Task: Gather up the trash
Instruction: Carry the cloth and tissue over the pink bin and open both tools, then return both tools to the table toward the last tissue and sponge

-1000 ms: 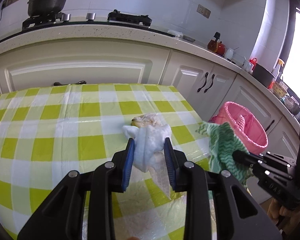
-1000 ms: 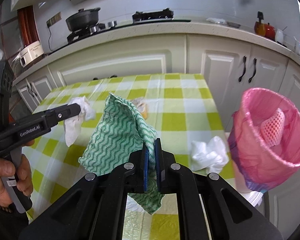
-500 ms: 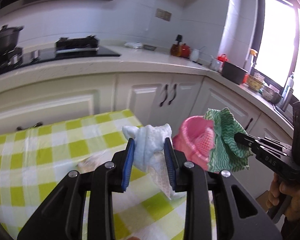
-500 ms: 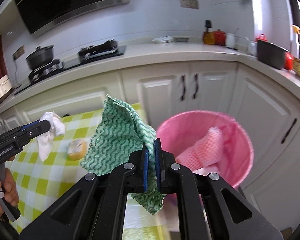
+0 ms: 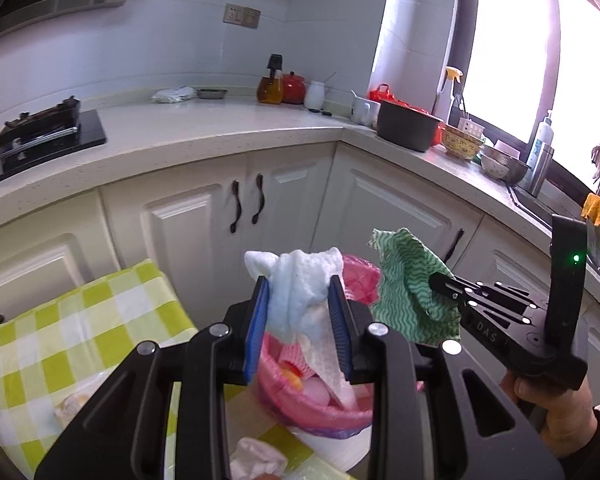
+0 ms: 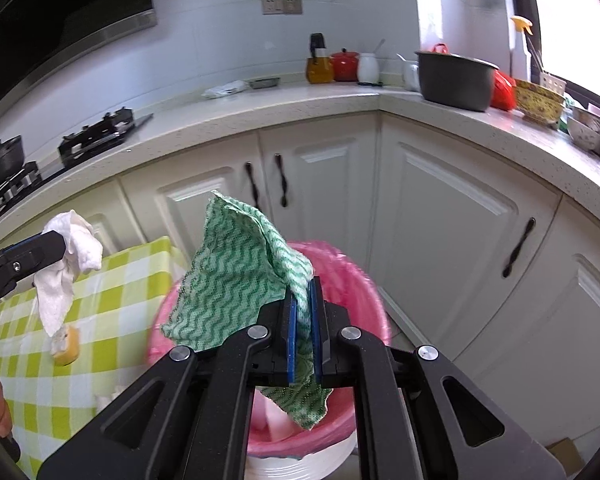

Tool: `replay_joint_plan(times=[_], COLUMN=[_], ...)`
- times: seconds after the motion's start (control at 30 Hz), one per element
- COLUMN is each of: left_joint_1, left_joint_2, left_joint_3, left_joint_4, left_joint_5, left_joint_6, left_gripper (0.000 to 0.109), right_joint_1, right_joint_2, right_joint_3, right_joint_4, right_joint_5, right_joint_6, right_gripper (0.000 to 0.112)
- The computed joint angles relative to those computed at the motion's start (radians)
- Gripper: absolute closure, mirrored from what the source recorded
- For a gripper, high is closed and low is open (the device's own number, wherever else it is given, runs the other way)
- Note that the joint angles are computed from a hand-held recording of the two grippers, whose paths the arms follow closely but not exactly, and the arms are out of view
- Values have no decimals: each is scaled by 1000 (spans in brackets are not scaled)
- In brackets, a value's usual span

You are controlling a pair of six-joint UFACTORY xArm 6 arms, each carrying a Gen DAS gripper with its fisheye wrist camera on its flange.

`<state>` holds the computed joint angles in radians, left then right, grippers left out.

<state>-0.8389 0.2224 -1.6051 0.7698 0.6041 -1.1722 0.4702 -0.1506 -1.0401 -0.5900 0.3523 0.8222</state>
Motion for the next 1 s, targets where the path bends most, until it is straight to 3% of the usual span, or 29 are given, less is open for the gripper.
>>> replay_joint_plan(times=[0.1,0.2,0.33,0.37,0.5,0.73,1.0], left_joint_1=[12,26,32,33,41,42,22], left_joint_2=[77,150,182,179,133,1,-223], left_joint_3=[-78,-148,-172,-166,-96,61,296], left_joint_4=[-61,-133,-156,-154,-118,-11,135], left_joint_5=[-9,-15,1,-2,-22,-26,35], left_joint_6=[49,95,102,99,44,-74,-251], left_gripper=[79,62,59,59,58,56,48], right_joint_1=[-25,-40,-47,-49,-57,-42,11], right_joint_2=[31,49,68,68,60,24,-83], right_joint_3=[-15,-18,-13,-9,8,36,110], right_joint_4=[18,8,58,55,26,22,-139], right_joint_5=[-1,-6,-18,-22,-34,-38,-39], right_joint_6=[-9,7,-29,-26,13,10,171], right_gripper=[104,101,98,93,67,67,52])
